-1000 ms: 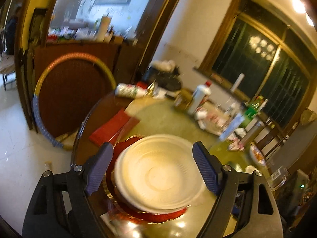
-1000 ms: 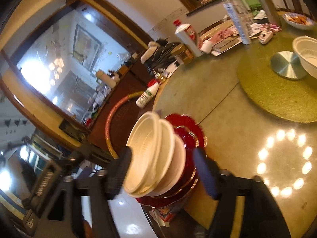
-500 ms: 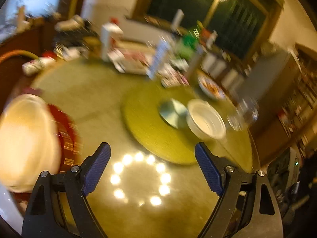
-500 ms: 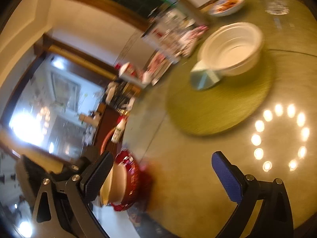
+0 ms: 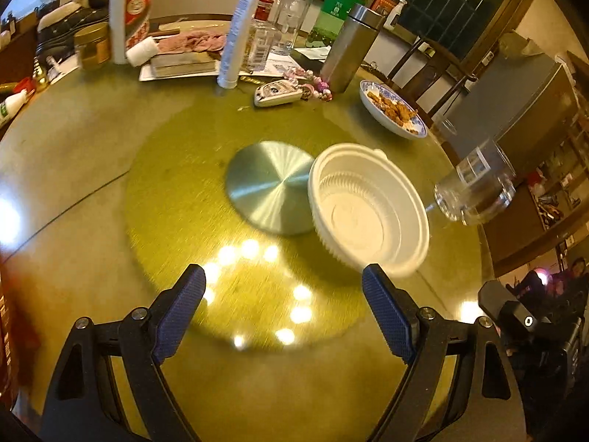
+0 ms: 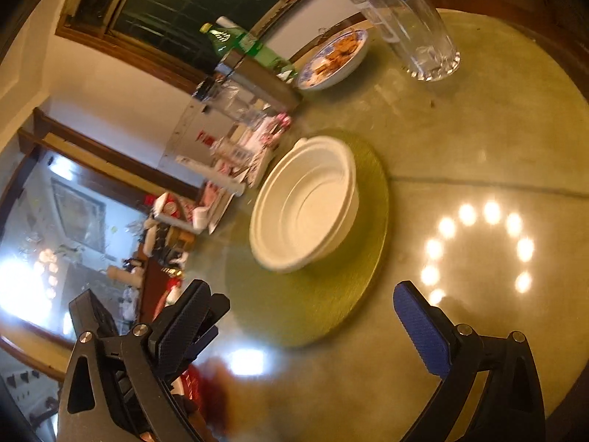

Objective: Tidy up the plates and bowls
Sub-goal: 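Move both grippers to the last white bowl on the mat and grasp its rim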

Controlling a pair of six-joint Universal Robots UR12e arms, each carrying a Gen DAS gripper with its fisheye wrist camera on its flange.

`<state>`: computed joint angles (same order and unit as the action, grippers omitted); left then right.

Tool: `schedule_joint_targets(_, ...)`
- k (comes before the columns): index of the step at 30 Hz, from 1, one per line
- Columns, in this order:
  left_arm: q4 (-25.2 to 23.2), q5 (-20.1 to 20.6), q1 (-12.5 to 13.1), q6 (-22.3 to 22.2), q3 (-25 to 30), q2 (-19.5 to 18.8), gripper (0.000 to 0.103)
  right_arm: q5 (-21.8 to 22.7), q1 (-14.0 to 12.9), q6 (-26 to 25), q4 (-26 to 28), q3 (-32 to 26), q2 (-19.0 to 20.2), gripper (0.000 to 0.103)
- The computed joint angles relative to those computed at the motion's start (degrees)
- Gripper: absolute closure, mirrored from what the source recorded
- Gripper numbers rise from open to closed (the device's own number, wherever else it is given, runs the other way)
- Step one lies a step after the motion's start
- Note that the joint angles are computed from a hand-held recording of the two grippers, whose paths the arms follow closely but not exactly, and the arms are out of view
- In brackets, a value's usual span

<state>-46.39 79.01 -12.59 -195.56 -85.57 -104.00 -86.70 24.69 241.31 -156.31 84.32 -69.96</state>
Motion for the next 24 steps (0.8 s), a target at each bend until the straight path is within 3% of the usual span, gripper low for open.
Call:
schedule_joint_targets(6,0.4,2.2,-1.1,-0.7,2.5,-2.9,0.016,0.1,-1.5,1.2,0.9,-1.8,2.1,0.021)
schedule_joint_targets(11,2.9,4.5,-2.2,-0.5,3.2,-4.5,0.016,-1.9,-1.2,0.5,2.8,-4.7,4.6,0.032)
schedule_joint_targets(12,3.1,5.0,-2.3,-0.3,3.5,-4.9,0.019,-2.9,-1.0,0.2,3.6,-5.2,4.8,0.036)
schedule_joint_targets(13,3.2,5.9,-2.5,0.1,3.7,-5.2,0.029,-4.0,-0.8,-0.3,4.8,-5.7,5.1,0.048)
schedule_joint_targets(14,3.1,7.6,-2.9,1.6,3.8,-5.5,0.063,-4.4,-0.7,-0.6,6.0,-6.1,5.3,0.063)
schedule_joint_targets(15,3.7,6.9,-2.9,2.9,3.7,-5.7,0.086,-3.4,-0.8,-1.0,6.3,-6.1,5.5,0.092)
schedule_joint_targets(17,3.8,7.9,-3.1,4.5,3.2,-5.6,0.089,-3.1,-0.6,-1.3,4.6,-5.9,5.7,0.094)
schedule_joint_targets(24,7.1,7.9,-2.5,3.5,-0.6,-3.1,0.089,-6.3,1.4,-1.1,0.9,-4.1,5.1,0.095)
